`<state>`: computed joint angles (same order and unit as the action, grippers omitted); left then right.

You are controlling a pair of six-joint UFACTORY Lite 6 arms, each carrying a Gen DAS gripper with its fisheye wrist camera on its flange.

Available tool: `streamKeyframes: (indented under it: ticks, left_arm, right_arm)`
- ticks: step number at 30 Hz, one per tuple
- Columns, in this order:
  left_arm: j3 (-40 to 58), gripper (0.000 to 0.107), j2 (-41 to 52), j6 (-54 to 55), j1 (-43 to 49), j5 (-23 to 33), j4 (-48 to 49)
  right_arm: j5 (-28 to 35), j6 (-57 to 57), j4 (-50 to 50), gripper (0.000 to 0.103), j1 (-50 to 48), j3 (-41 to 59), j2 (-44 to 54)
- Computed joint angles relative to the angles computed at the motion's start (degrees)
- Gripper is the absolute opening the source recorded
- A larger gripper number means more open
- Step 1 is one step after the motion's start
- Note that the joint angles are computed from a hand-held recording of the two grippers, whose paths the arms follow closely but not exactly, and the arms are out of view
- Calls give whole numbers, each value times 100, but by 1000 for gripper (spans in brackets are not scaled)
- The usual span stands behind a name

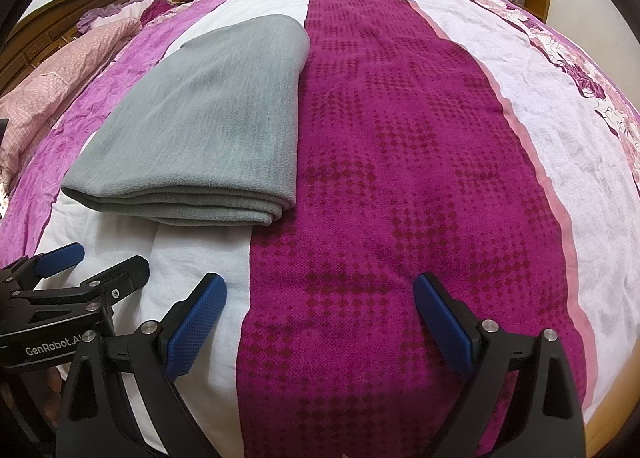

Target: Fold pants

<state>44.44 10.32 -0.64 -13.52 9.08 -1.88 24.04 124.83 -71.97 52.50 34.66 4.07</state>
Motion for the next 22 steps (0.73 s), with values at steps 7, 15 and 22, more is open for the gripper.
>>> streamKeyframes:
  ticks: [7, 15, 22]
  left_arm:
    - [-1, 103, -1, -18, -5, 1, 13]
    - [6, 103, 1, -2, -3, 9, -1]
    - [11, 103, 2, 18, 1, 16, -18]
  right_arm:
    - [7, -32, 29, 92, 2, 16, 4]
    - [5, -46, 38, 92, -2, 13, -3]
    - [6, -74, 59, 92, -6, 20, -4]
